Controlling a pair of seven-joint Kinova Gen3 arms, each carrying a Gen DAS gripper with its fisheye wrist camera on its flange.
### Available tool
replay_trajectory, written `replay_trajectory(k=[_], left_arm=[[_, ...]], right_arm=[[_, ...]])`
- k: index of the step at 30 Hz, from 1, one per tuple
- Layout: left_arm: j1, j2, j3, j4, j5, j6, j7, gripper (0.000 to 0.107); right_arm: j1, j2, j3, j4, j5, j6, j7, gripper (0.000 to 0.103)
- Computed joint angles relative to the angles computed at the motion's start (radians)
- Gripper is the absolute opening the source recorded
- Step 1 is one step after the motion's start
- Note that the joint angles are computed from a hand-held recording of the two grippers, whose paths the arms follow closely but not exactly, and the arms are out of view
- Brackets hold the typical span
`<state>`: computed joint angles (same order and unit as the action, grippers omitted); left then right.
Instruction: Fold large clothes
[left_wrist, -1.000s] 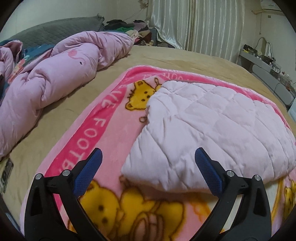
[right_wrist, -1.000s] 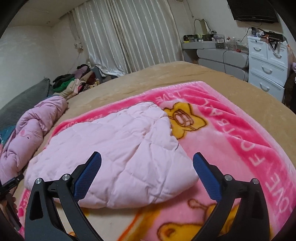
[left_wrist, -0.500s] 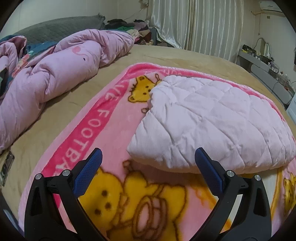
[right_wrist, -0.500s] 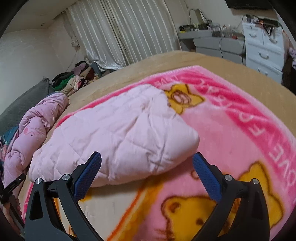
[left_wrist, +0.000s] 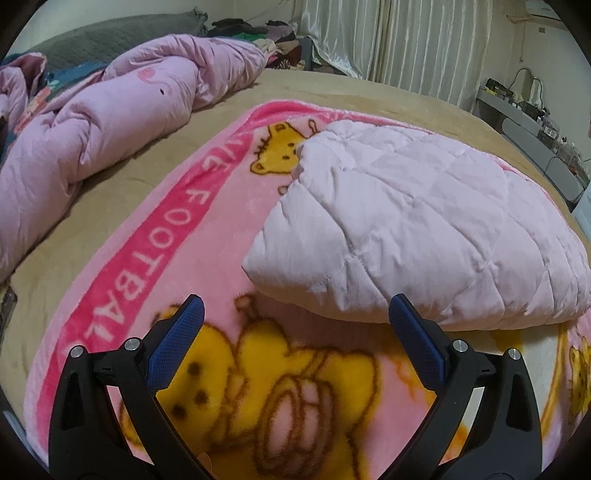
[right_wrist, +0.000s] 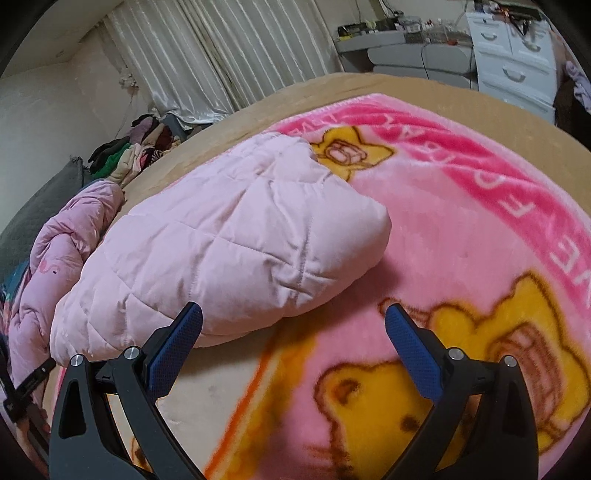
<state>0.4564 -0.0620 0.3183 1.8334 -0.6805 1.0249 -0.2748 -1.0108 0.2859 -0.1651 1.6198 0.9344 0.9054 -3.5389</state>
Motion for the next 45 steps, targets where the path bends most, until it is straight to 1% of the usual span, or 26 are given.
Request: replay_trajectory(k=[3,7,9,10,13,14,17,18,19,20,21,25,27,28,29,31,33,34,35,36,37,39,40,41,43,45], left_arm=[[-0.014,-0.005,-0.019,0.012,0.045,-0.042,-0.025,0.094],[-0.030,-0.002,-0.026,0.018,0.076,-0.068,-0.039,0.094],[-0.041,-0.005,-0.024,0.023,0.089,-0.083,-0.044,0.094],[-0.068,-0.007,0.000,0.024,0.095,-0.087,-0.047,0.094],[-0.206,-0.022,0.105,0.035,0.144,-0.126,-0.081,0.094],[-0.253,-0.032,0.131,0.043,0.175,-0.150,-0.101,0.094],[-0.392,-0.059,0.208,0.065,0.274,-0.225,-0.172,0.094],[-0.421,-0.063,0.214,0.071,0.314,-0.250,-0.202,0.094],[-0.433,-0.065,0.202,0.076,0.355,-0.276,-0.233,0.094],[-0.425,-0.064,0.172,0.080,0.396,-0.298,-0.265,0.094],[-0.400,-0.058,0.126,0.083,0.436,-0.320,-0.290,0.094],[-0.291,-0.048,-0.059,0.105,0.599,-0.408,-0.407,0.094],[-0.229,-0.044,-0.152,0.123,0.680,-0.461,-0.460,0.094],[-0.196,-0.047,-0.198,0.140,0.721,-0.496,-0.479,0.094],[-0.161,-0.051,-0.245,0.161,0.762,-0.537,-0.483,0.094],[-0.087,-0.057,-0.337,0.191,0.843,-0.597,-0.531,0.094],[-0.015,-0.042,-0.430,0.186,0.924,-0.609,-0.608,0.094],[0.002,-0.034,-0.461,0.173,0.965,-0.595,-0.648,0.094],[0.001,-0.022,-0.476,0.163,1.006,-0.590,-0.683,0.094],[-0.018,0.000,-0.475,0.145,1.046,-0.580,-0.709,0.094],[-0.057,0.016,-0.459,0.131,1.087,-0.566,-0.739,0.094],[-0.149,0.052,-0.409,0.106,1.168,-0.534,-0.807,0.095],[-0.196,0.066,-0.377,0.099,1.193,-0.526,-0.830,0.095],[-0.242,0.079,-0.337,0.093,1.205,-0.523,-0.837,0.095],[-0.327,0.106,-0.265,0.092,1.262,-0.536,-0.888,0.095],[-0.354,0.122,-0.240,0.103,1.314,-0.564,-0.942,0.095]], right_arm=[[0.016,0.002,0.006,0.015,-0.011,-0.036,-0.023,0.099],[0.030,0.010,0.014,0.022,-0.022,-0.065,-0.028,0.099],[0.046,0.010,0.021,0.032,-0.030,-0.102,-0.030,0.099],[0.049,0.009,0.025,0.038,-0.030,-0.117,-0.037,0.099],[0.066,-0.002,0.050,0.078,-0.024,-0.214,-0.086,0.099],[0.088,-0.006,0.043,0.094,-0.014,-0.255,-0.111,0.099],[0.104,-0.011,0.068,0.118,-0.005,-0.341,-0.137,0.099],[0.112,-0.011,0.073,0.120,-0.008,-0.361,-0.135,0.099],[0.114,-0.011,0.078,0.122,-0.006,-0.375,-0.135,0.099],[0.122,-0.011,0.084,0.125,-0.007,-0.401,-0.134,0.099],[0.128,-0.011,0.092,0.129,-0.008,-0.426,-0.134,0.099],[0.147,-0.009,0.135,0.149,-0.014,-0.548,-0.147,0.099],[0.158,-0.004,0.152,0.153,-0.048,-0.599,-0.129,0.099],[0.150,-0.003,0.175,0.160,-0.054,-0.629,-0.134,0.099],[0.150,-0.002,0.186,0.162,-0.071,-0.649,-0.123,0.099],[0.172,0.006,0.176,0.153,-0.118,-0.662,-0.068,0.099],[0.168,0.009,0.193,0.153,-0.151,-0.682,-0.039,0.099],[0.176,0.011,0.188,0.149,-0.176,-0.685,-0.012,0.099],[0.175,0.014,0.194,0.146,-0.191,-0.689,0.004,0.099],[0.169,0.016,0.206,0.144,-0.204,-0.695,0.014,0.099],[0.171,0.018,0.209,0.144,-0.224,-0.703,0.027,0.099],[0.166,0.019,0.224,0.145,-0.259,-0.717,0.044,0.099],[0.161,0.021,0.233,0.144,-0.273,-0.721,0.053,0.099],[0.156,0.024,0.241,0.140,-0.286,-0.721,0.063,0.099],[0.136,0.031,0.269,0.135,-0.307,-0.728,0.075,0.099],[0.126,0.039,0.286,0.128,-0.330,-0.735,0.097,0.099]])
